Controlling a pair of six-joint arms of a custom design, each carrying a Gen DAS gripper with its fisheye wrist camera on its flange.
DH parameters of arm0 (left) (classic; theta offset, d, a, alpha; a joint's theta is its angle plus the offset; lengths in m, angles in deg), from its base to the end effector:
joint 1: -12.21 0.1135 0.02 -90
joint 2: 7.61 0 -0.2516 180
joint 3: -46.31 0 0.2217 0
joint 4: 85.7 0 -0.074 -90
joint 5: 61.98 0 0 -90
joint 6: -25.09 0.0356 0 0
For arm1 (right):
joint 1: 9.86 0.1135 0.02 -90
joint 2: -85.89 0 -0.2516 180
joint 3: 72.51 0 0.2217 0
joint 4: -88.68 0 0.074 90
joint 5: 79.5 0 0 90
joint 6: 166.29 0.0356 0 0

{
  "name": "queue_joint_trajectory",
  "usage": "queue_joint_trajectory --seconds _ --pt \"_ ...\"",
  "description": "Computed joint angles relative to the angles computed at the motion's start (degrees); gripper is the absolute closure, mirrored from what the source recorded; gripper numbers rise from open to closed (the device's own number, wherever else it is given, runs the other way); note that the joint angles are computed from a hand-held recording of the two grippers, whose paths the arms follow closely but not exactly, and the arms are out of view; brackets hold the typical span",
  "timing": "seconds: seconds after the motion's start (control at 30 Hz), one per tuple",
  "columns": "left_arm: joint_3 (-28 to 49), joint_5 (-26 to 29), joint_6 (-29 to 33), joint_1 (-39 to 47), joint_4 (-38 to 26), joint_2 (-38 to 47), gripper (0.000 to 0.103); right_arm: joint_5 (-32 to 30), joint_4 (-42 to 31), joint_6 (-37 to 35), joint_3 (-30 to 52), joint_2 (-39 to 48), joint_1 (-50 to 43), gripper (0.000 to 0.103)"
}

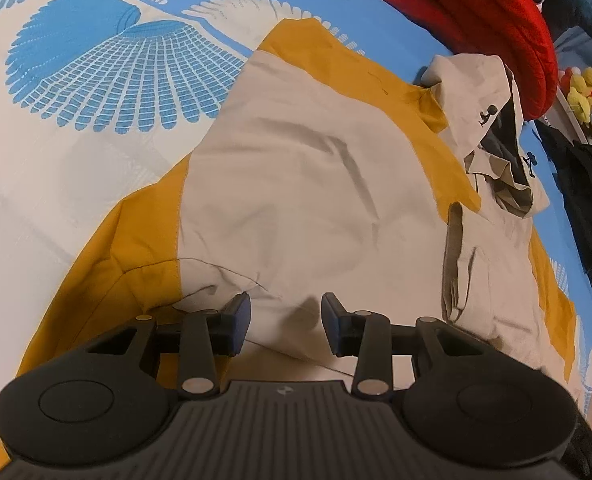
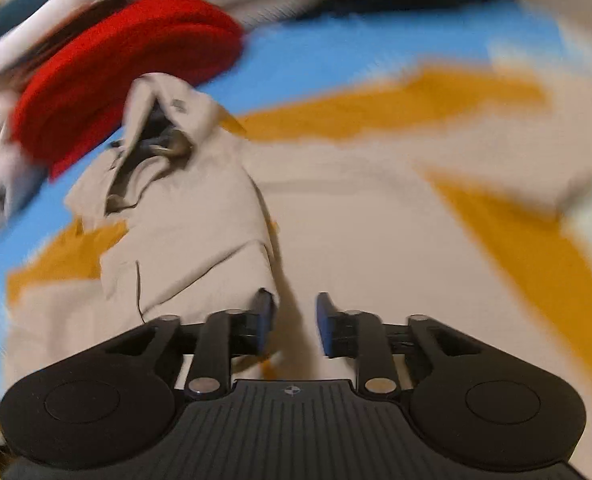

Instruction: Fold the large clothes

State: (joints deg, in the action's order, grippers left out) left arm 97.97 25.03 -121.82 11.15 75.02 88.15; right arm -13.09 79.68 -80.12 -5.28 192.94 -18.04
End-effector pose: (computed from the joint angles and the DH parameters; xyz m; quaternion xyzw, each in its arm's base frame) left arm 0.2535 -0.0028 0.1116 -0.4609 0.8567 -0.0893 0.2136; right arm 0.3329 -0.0335 0.1318 -0.0371 0.9184 0.1543 0.3624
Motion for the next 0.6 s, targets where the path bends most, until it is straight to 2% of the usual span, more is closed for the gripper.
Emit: queue_joint_trajectory --seconds 0.07,0.17,0.3,0.4,0.47,0.53,0.6 --pt "0.3 -0.6 0.2 -0.3 -0.3 0.1 0.059 0.5 8.5 -6.2 -5.7 -3.6 1.6 0.073" --pt "0.6 -0.7 0.2 -0.6 -0.6 0.3 0.058 -1.3 13.4 -18.9 -8.7 -4.9 3.9 0.059" --pt "0.6 -0.1 0.1 -0.1 -0.5 0.3 0.058 -0.4 20.4 -32.3 -11.5 -3.3 6.1 0.059" --pt "0.4 0.3 0.2 0.2 -0.2 0.2 0.058 -2.1 17.3 -41.1 -9.8 -1.4 7.4 0.059" --pt "0.5 0.3 0.1 0.2 -0.2 0.4 0.058 -2.2 18.1 -46.9 -10.4 0.0 8.3 0.059" --pt "0.7 0.3 0.0 0.2 -0.3 0.7 0.058 -0.4 21.5 -51.0 -12.8 0.6 9.3 0.059" --pt "0.9 0.4 -0.3 0.2 -0.3 0.9 0.058 3.0 28.2 -52.8 -15.4 2.3 10.9 0.061"
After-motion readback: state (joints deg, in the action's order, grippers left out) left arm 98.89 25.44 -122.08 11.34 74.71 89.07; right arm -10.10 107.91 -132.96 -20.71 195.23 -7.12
